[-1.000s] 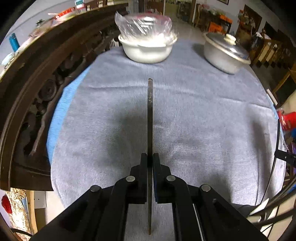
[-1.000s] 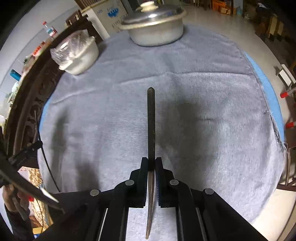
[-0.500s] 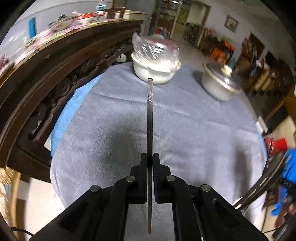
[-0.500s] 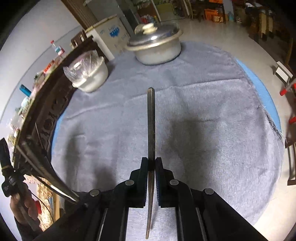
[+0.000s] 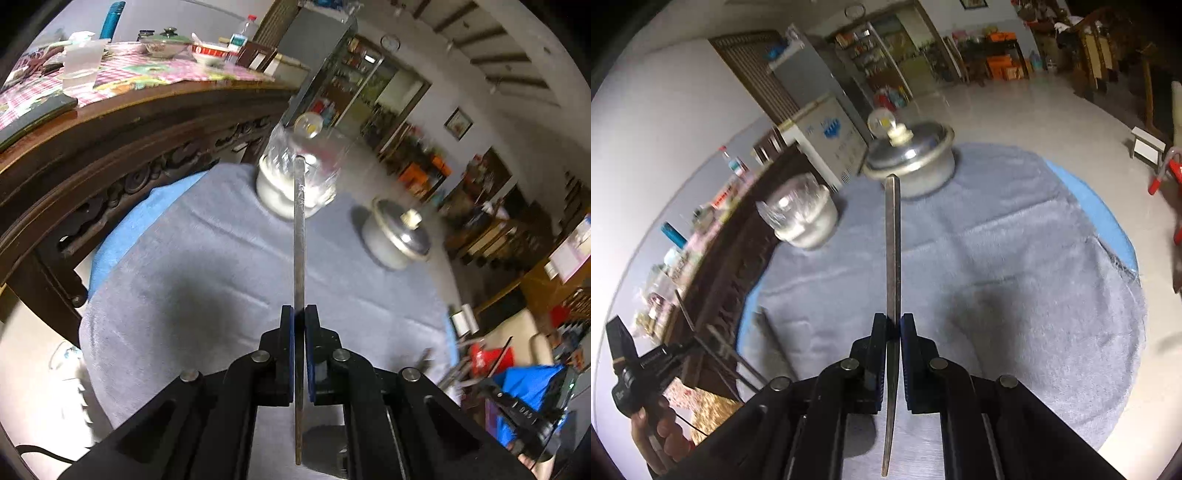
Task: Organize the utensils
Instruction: 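Carry both chopsticks upright to the holder cup and lower them in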
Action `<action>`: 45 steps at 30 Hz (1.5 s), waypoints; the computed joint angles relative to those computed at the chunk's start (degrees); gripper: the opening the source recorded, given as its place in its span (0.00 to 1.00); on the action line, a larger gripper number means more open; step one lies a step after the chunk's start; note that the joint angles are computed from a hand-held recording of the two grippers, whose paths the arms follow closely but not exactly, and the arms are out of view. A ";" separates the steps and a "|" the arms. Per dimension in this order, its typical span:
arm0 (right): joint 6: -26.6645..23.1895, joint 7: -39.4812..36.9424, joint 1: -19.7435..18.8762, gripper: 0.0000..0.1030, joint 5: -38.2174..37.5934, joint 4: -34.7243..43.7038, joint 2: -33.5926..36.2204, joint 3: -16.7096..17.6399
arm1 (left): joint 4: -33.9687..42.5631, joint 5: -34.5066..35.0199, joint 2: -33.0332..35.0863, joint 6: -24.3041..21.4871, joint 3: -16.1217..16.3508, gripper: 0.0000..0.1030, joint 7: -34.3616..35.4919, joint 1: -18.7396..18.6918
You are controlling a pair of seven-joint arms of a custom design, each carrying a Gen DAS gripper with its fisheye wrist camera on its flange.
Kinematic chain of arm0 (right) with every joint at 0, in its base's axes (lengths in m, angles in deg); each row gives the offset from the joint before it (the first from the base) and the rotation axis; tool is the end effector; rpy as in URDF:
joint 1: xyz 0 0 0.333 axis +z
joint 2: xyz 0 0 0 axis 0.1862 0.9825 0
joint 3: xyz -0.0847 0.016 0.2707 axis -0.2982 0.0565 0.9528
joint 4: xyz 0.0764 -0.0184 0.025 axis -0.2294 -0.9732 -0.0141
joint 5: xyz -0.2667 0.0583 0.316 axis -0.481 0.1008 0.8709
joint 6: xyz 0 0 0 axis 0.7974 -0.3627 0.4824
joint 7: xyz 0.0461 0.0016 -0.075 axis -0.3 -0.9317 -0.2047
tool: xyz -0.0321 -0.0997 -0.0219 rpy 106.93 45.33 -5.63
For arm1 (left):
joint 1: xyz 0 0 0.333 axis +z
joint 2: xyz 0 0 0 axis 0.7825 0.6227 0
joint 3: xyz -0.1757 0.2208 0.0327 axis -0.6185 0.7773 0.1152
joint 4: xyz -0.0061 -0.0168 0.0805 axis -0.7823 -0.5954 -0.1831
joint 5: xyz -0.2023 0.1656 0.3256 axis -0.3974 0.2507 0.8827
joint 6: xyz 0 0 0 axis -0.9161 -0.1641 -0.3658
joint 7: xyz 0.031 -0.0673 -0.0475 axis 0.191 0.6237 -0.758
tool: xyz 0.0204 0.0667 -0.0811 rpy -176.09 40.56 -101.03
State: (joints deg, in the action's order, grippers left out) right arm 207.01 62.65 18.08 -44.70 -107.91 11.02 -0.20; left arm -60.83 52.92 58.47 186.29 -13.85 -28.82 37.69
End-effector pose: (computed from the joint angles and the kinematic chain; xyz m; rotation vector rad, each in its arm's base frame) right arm 0.5876 0.0670 0.6808 -1.7121 1.5260 -0.0583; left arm 0.3885 -0.3417 0.6395 -2.3354 1.1194 -1.0601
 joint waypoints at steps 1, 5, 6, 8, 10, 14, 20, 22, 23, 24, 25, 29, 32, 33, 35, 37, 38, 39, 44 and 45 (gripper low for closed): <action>0.79 -0.13 0.08 0.08 0.78 -0.50 -0.72 0.03 | 0.07 0.86 -0.50 0.59 -0.52 0.05 -1.17 0.31; 4.75 -0.49 1.15 0.08 4.17 -2.87 -3.51 -0.01 | 0.88 5.11 -1.16 1.67 -3.02 0.05 -5.46 1.93; 5.77 -0.55 1.56 0.08 4.73 -3.51 -4.06 0.06 | 1.28 6.51 -0.94 1.74 -3.81 0.05 -6.58 2.38; 7.83 -0.72 2.40 0.08 5.35 -4.90 -4.99 0.20 | 1.81 8.28 -0.15 1.98 -4.69 0.05 -8.36 2.69; 9.74 -1.04 3.48 0.08 6.88 -6.45 -5.77 0.25 | 2.19 9.36 1.17 2.63 -4.91 0.05 -9.37 2.39; 14.45 -2.34 5.57 0.08 7.45 -9.68 -7.14 0.69 | 2.99 13.94 3.55 2.35 -6.18 0.05 -12.70 2.06; 19.02 -2.69 7.43 0.08 3.14 -13.34 -8.24 1.59 | 3.84 20.56 6.78 0.21 -6.48 0.05 -16.74 -0.38; 19.86 -2.83 7.97 0.08 2.24 -14.23 -8.49 1.58 | 4.12 21.22 7.93 0.05 -5.74 0.05 -16.75 -1.65; 20.11 -3.00 8.26 0.08 1.96 -14.72 -8.69 1.56 | 4.38 21.68 8.48 -0.29 -5.47 0.05 -16.64 -2.23; 20.50 -3.40 8.59 0.08 1.83 -15.41 -9.05 1.54 | 4.58 21.97 8.99 -0.44 -5.15 0.05 -16.44 -2.85; 20.77 -3.79 8.92 0.08 1.72 -16.09 -9.45 1.50 | 4.78 22.18 9.46 -0.68 -4.87 0.05 -16.23 -3.47; 21.26 -4.62 9.86 0.08 0.67 -18.29 -10.74 1.45 | 5.81 23.52 11.35 -1.69 -4.08 0.05 -15.42 -5.67; 21.38 -5.40 10.48 0.08 0.11 -20.04 -11.89 1.22 | 6.09 23.88 12.20 -2.25 -3.48 0.05 -14.49 -7.19; 21.35 -5.57 10.66 0.08 -0.01 -20.48 -12.22 1.12 | 6.08 23.80 12.28 -2.39 -3.22 0.05 -14.12 -7.63; 21.33 -5.78 10.96 0.08 -0.35 -21.23 -12.72 1.03 | 6.10 23.53 12.64 -2.36 -2.83 0.05 -13.25 -8.40; 20.83 -6.10 11.28 0.08 -0.50 -21.91 -13.25 0.84 | 6.04 23.44 12.85 -2.46 -2.62 0.05 -12.75 -9.01; 20.78 -6.26 11.37 0.08 -0.67 -22.34 -13.56 0.82 | 6.07 23.34 13.02 -2.50 -2.57 0.05 -12.20 -9.33; 20.74 -6.38 11.47 0.08 -0.83 -22.67 -13.78 0.80 | 6.08 23.36 13.20 -2.45 -2.51 0.05 -12.00 -9.56; 19.78 -6.67 11.84 0.08 -1.06 -23.67 -14.44 0.47 | 6.14 22.43 13.75 -2.36 -2.07 0.05 -10.22 -10.63; 19.61 -6.72 11.91 0.08 -1.06 -23.77 -14.52 0.46 | 6.18 22.11 13.76 -2.32 -1.92 0.05 -9.72 -10.77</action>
State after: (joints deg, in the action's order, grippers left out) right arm 226.62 55.93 29.98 -45.76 -131.68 -3.50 0.26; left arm -54.65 75.03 72.24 183.97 -15.78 -38.54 26.92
